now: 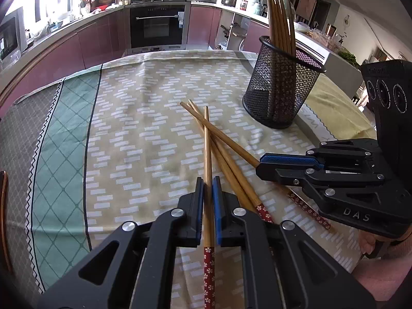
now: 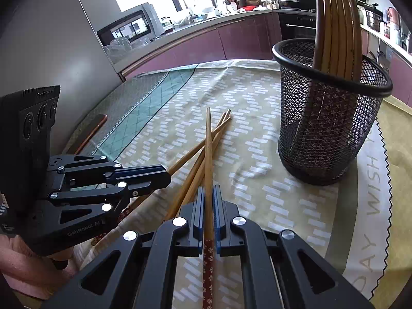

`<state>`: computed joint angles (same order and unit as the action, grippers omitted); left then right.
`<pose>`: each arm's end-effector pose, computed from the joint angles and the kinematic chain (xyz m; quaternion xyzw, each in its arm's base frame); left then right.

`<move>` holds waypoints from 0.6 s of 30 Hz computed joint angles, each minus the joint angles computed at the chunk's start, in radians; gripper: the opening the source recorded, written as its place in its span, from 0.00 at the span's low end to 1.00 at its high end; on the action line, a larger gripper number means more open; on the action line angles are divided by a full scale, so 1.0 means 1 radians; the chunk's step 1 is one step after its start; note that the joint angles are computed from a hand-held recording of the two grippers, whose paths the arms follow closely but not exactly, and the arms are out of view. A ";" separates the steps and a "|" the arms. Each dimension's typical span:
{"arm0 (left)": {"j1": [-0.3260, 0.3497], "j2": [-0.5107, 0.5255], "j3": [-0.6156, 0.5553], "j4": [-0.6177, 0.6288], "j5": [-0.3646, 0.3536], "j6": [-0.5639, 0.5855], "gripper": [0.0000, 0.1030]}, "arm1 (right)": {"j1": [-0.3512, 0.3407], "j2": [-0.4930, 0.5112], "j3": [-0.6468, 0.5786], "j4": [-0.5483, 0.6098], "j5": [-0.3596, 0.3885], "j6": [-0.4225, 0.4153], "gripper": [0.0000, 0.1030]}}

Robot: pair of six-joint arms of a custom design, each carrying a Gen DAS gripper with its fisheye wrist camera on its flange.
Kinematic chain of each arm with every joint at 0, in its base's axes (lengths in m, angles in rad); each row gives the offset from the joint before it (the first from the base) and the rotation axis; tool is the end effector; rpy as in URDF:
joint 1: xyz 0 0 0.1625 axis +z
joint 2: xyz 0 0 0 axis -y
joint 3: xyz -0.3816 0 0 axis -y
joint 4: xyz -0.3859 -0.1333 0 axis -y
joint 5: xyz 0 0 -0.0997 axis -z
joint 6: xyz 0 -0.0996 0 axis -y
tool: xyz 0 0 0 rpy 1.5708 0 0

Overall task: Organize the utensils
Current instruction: 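Lift the chopstick upright toward the mesh cup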

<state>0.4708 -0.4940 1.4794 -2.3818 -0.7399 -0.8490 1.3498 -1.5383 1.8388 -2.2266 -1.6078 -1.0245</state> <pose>-0.4727 -0.4727 -0.0616 0.1490 0.8999 -0.2879 0.2917 0.0149 -0.5251 0.3710 0.3818 -0.9070 0.1329 0.1178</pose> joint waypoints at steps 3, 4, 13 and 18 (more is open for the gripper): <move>0.008 0.004 -0.006 0.001 -0.007 0.011 0.08 | 0.008 0.011 0.003 -0.020 -0.024 -0.001 0.08; 0.009 0.006 -0.009 0.004 -0.005 0.015 0.08 | 0.008 0.013 0.003 -0.023 -0.025 -0.001 0.08; 0.023 0.028 -0.052 0.028 0.005 0.041 0.11 | 0.017 0.046 -0.022 -0.033 -0.032 0.003 0.08; 0.026 0.038 -0.066 0.033 0.014 0.043 0.11 | 0.011 0.040 -0.021 -0.034 -0.025 0.002 0.07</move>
